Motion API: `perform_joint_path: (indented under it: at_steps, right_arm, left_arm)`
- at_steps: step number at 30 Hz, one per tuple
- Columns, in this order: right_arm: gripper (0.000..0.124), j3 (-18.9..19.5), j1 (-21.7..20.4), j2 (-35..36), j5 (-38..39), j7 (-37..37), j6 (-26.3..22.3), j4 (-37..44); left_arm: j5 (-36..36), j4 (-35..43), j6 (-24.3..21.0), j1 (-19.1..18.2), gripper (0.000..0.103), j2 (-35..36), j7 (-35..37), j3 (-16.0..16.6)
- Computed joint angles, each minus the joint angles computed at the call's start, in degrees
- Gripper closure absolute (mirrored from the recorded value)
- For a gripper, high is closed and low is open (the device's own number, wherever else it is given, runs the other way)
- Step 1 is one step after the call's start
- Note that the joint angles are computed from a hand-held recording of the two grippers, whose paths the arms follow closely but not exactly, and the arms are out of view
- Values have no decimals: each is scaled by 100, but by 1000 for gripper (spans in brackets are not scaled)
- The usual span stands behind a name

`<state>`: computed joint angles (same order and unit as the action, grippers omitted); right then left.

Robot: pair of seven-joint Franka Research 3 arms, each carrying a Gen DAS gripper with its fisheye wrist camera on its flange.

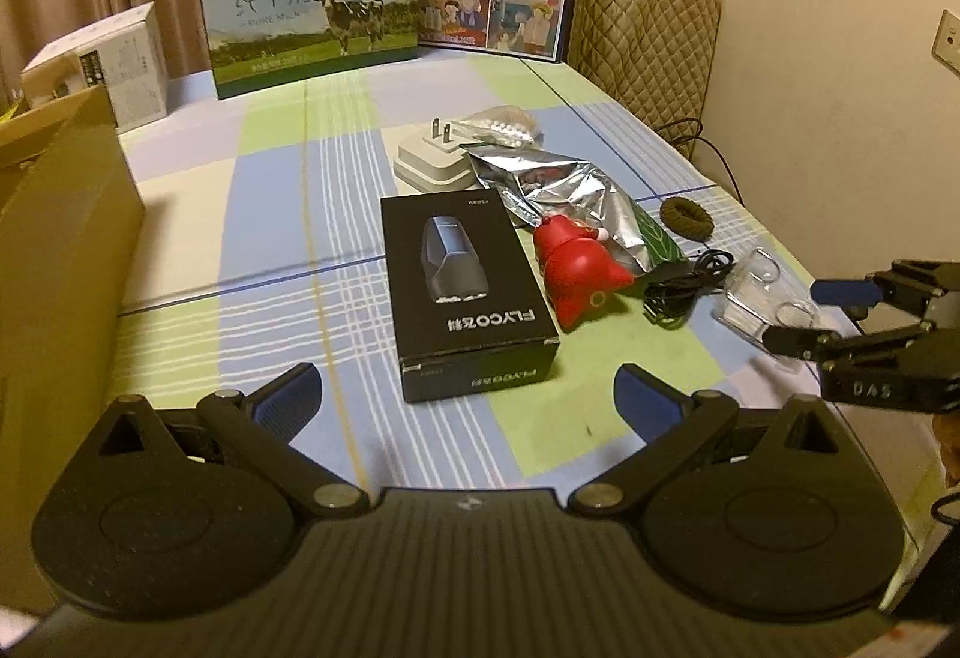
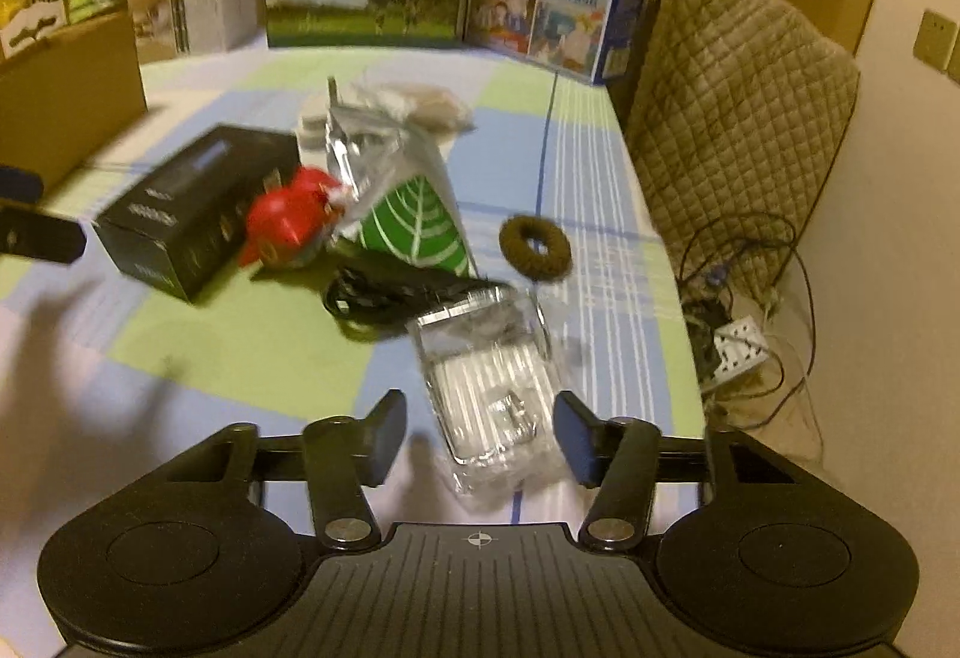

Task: Organize objects
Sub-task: 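Grasp the clear plastic case with the right tool, then grasp the black FLYCO box with the left tool while the right tool holds the case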

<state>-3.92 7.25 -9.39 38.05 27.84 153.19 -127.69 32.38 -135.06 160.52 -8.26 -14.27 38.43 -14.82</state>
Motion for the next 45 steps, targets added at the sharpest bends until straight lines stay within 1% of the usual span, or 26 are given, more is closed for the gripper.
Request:
perform_joint_path:
  at_steps: [1,5,6,8,10,16,19,20,22,23,25,27,29,32,35,37,41,45]
  right_arm:
    - [78,-2,4,15,12,-24,5,14]
    - [89,44,-1,69,-84,36,-16,71]
    - [93,68,-8,69,-158,130,-54,85]
    - [95,106,-21,54,-282,436,-191,127]
    - [96,117,-12,47,-291,671,-339,179]
    - [96,128,52,14,-169,981,-494,244]
    - [96,118,76,-25,-109,1029,-548,239]
    - [96,114,80,-31,-95,1049,-568,240]
    - [96,108,87,-43,-66,1079,-583,246]
    - [96,106,90,-46,-50,1089,-579,247]
    - [96,113,88,-39,-64,1161,-582,265]
    - [96,118,82,-36,-93,1256,-623,283]
    - [96,112,85,-37,-85,1303,-699,304]
    - [96,106,119,-106,15,1260,-762,281]
    - [96,95,164,-202,149,1207,-808,226]
    - [96,88,199,-290,249,1168,-826,174]
    - [96,71,271,-514,396,1092,-848,27]
    - [96,92,309,-803,378,1240,-761,-191]
  left_arm:
    - [28,34,52,22,1,76,-11,3]
    - [233,176,227,121,1,364,-154,14]
    - [248,205,265,126,1,428,-168,37]
    - [282,267,313,135,1,543,-220,71]
    - [326,325,369,141,1,642,-275,102]
    - [512,678,380,106,1,1021,-326,190]
    - [293,969,232,14,1,1276,-55,259]
    - [118,1105,102,-23,2,1378,138,278]
    - [-70,1382,-224,-90,7,1571,416,302]
    - [-109,1478,-302,-113,11,1646,476,323]
    - [-198,1626,-428,-144,13,1772,586,364]
    - [-376,1732,-489,-157,21,1876,763,386]
    - [-553,1785,-521,-163,22,1932,952,397]
    - [-714,1765,-592,-181,23,1885,1135,401]
    - [-838,1542,-603,-200,24,1663,1194,389]
    - [-877,1307,-631,-221,24,1427,1118,366]
    - [-1140,665,-549,-278,24,834,1016,294]
    - [-1358,145,-535,-355,24,261,781,220]
